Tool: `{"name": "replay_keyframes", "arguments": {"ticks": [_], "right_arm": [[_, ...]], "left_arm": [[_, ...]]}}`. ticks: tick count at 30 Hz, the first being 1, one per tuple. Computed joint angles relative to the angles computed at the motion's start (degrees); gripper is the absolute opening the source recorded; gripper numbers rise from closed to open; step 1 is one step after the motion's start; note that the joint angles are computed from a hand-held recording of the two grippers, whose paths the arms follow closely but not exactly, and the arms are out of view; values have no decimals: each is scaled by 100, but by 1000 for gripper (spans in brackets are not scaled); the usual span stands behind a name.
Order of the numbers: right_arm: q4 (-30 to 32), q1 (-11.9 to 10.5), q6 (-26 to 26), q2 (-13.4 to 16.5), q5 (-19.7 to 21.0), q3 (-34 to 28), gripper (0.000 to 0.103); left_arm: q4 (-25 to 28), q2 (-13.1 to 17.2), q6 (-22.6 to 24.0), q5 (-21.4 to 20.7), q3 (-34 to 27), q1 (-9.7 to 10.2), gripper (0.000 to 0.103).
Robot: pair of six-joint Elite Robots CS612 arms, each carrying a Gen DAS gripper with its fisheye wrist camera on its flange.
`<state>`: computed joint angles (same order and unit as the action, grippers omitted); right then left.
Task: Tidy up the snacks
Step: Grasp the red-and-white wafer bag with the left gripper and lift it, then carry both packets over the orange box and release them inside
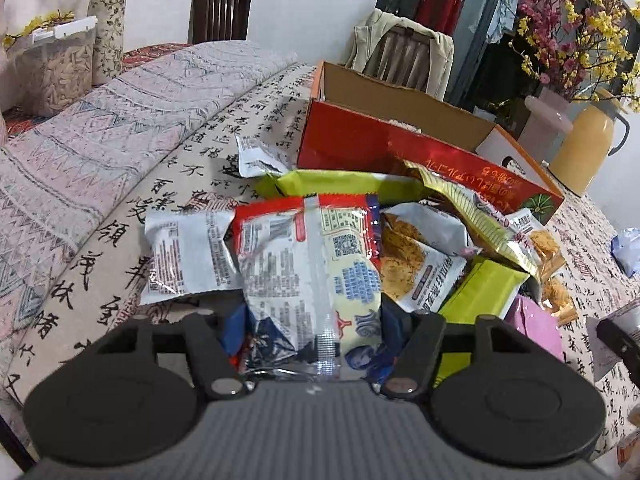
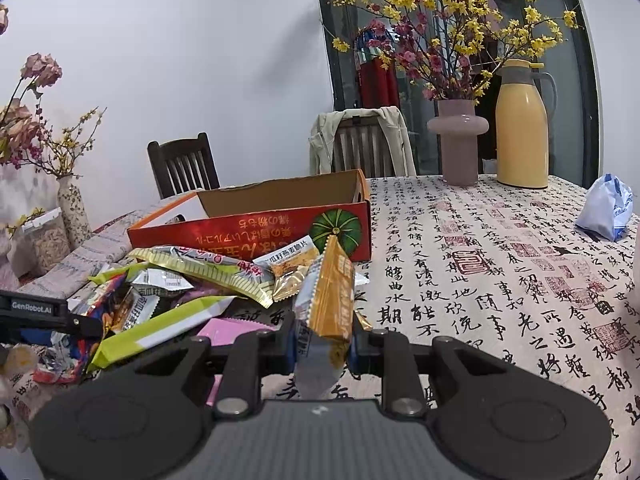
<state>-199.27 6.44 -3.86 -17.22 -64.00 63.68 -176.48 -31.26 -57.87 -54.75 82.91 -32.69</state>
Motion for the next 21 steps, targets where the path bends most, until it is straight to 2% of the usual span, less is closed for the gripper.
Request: {"name": "replay_keyframes", "arguments": {"ticks": [15,21], "right_arm": [[-13,25,-86,4,-11,-64,22],[-78,56,-112,29,-12,-246,22]], "left_arm": [[-352,-77,591,964,95,-183,63],[-588,-56,1200,1250,-118,-163,63]]}}
